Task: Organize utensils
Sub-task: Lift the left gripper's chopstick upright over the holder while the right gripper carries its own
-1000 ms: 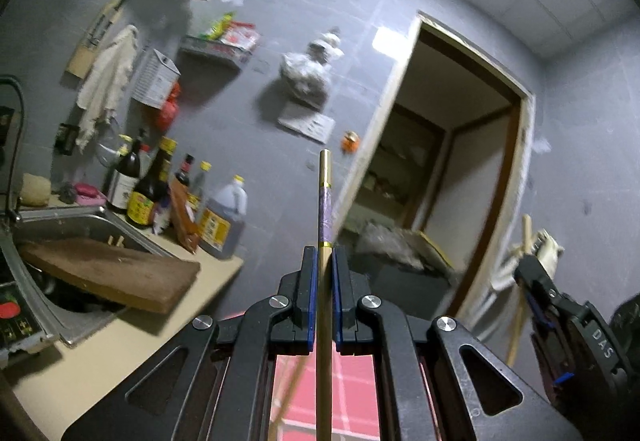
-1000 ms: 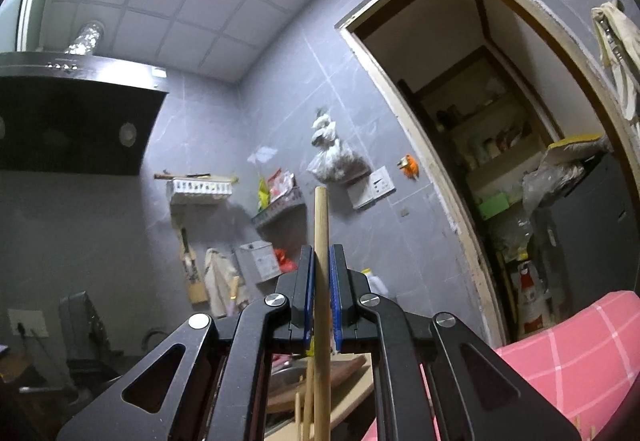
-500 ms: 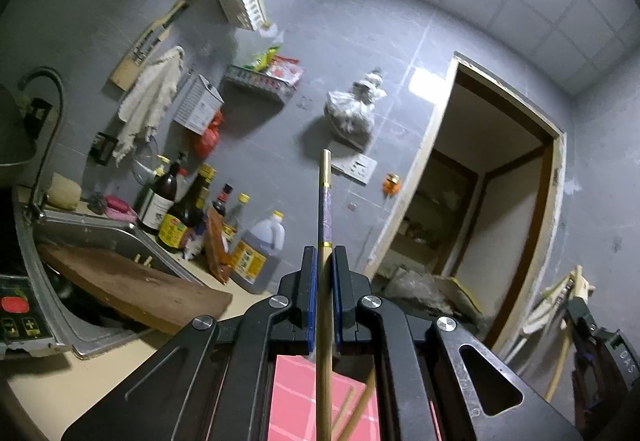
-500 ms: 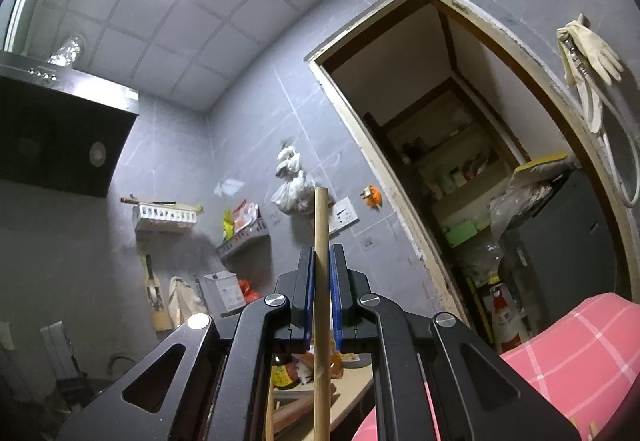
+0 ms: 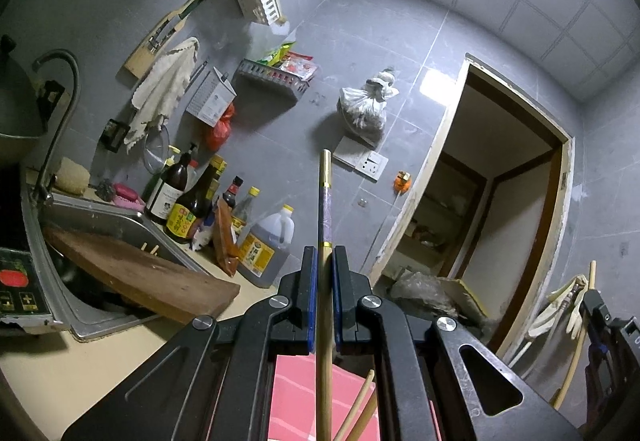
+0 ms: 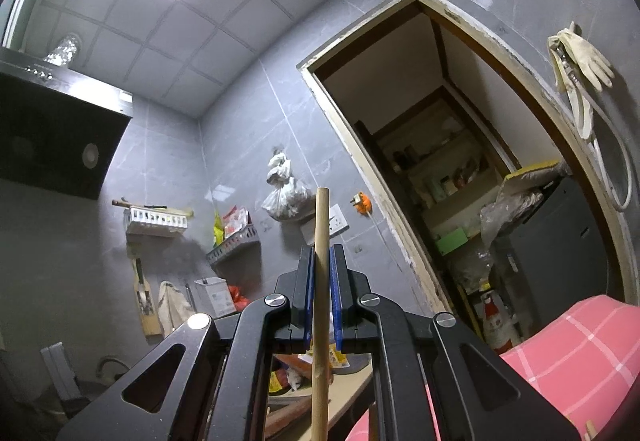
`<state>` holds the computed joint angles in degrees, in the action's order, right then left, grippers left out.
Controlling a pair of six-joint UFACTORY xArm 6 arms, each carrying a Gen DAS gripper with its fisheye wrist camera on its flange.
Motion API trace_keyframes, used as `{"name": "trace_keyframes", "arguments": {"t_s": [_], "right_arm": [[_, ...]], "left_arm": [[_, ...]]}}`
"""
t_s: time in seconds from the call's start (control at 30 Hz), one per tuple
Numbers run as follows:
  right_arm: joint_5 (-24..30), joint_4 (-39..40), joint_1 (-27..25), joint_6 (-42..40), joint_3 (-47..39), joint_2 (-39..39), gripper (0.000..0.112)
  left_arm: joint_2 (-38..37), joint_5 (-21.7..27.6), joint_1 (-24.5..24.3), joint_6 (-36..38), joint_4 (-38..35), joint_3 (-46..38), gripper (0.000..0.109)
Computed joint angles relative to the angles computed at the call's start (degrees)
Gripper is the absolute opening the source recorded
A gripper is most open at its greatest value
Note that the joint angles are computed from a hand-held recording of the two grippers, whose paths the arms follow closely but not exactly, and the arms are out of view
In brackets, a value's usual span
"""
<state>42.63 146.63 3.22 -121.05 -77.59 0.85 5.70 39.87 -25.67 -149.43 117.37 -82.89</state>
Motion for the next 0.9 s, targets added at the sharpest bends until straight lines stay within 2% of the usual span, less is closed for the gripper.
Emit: {"name": "trace_keyframes", "arguments": {"t_s": [0.27, 0.4, 0.9], "right_arm": [[-0.43, 4.88, 1.14, -6.59, 0.78, -0.91, 0.006], [-0.93, 4.94, 1.47, -7.98, 0.75, -0.73, 0.006], [-4.73, -1.59, 1.86, -5.19, 0.50, 0.15, 0.006]], "left_arm": [[-0.75, 0.38, 0.00, -1.93, 1.52, 1.01, 0.005], [-0.72, 0.35, -0.08, -1.94, 1.74, 1.30, 0.005], [0.68, -0.02, -0.86, 0.11, 1.44, 1.44, 0.005]]}}
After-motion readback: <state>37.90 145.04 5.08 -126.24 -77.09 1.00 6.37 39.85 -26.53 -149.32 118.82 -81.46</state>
